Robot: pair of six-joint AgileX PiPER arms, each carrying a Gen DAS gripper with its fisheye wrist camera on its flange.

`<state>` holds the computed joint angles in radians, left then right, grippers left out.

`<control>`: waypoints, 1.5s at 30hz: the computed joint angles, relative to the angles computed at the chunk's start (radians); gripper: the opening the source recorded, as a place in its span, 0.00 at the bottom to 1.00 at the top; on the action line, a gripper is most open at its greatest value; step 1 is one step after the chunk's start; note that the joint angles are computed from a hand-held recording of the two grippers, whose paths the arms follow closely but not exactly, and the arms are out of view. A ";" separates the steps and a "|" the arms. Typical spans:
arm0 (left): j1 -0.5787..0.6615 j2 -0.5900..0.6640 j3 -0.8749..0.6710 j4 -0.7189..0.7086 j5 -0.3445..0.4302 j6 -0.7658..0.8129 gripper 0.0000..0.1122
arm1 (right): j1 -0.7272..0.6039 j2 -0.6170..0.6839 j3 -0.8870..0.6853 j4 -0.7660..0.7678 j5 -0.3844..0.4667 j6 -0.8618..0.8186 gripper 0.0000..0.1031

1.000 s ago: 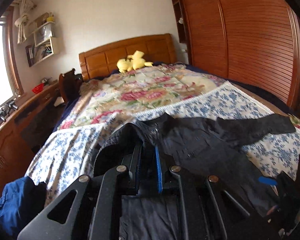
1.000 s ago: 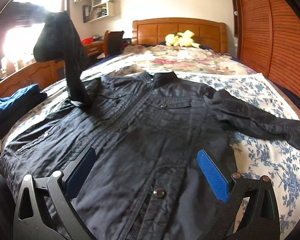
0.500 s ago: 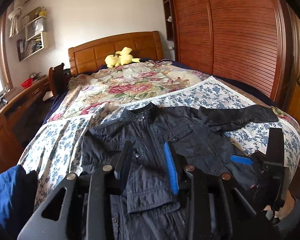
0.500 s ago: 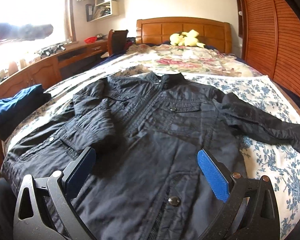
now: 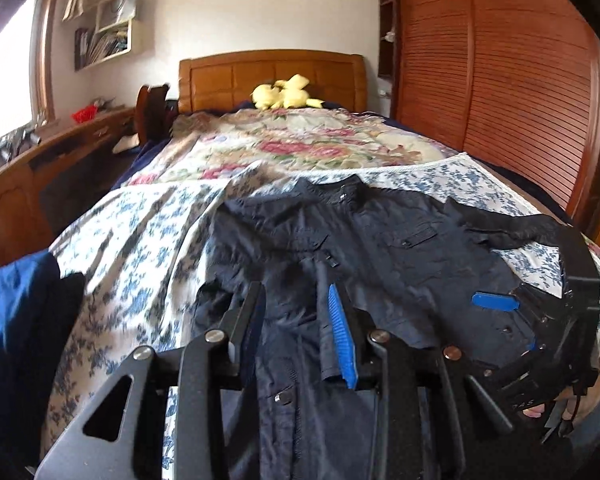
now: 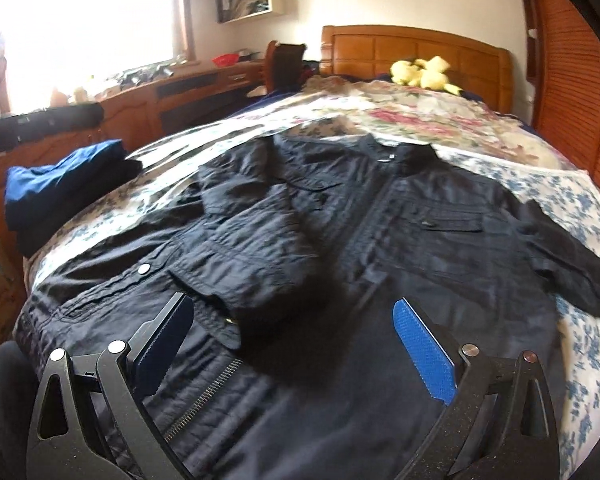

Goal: Fold large clothes
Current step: 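Lay the sleeve across the jacket front and open the left tool, then grasp the folded sleeve cuff with the right tool and reposition it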

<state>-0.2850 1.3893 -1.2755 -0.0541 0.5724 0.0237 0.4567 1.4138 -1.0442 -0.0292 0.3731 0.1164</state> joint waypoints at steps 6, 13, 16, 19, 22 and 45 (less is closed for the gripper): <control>0.091 0.015 0.098 -0.138 -0.083 0.148 0.29 | 0.028 0.105 -0.048 0.118 0.001 -0.128 0.90; 0.161 0.066 0.212 -0.384 -0.177 0.391 0.29 | 0.077 0.189 -0.079 0.023 0.023 -0.065 0.86; 0.161 0.079 0.245 -0.428 -0.216 0.436 0.29 | 0.085 0.206 -0.089 -0.001 0.035 -0.045 0.86; 0.159 0.082 0.291 -0.503 -0.274 0.502 0.29 | 0.084 0.213 -0.095 -0.008 0.042 -0.038 0.85; 0.155 0.069 0.340 -0.606 -0.337 0.600 0.29 | 0.087 0.219 -0.096 -0.024 0.043 -0.020 0.83; 0.178 -0.012 0.408 -0.988 -0.326 0.985 0.28 | 0.115 0.172 -0.133 -0.096 0.113 0.030 0.05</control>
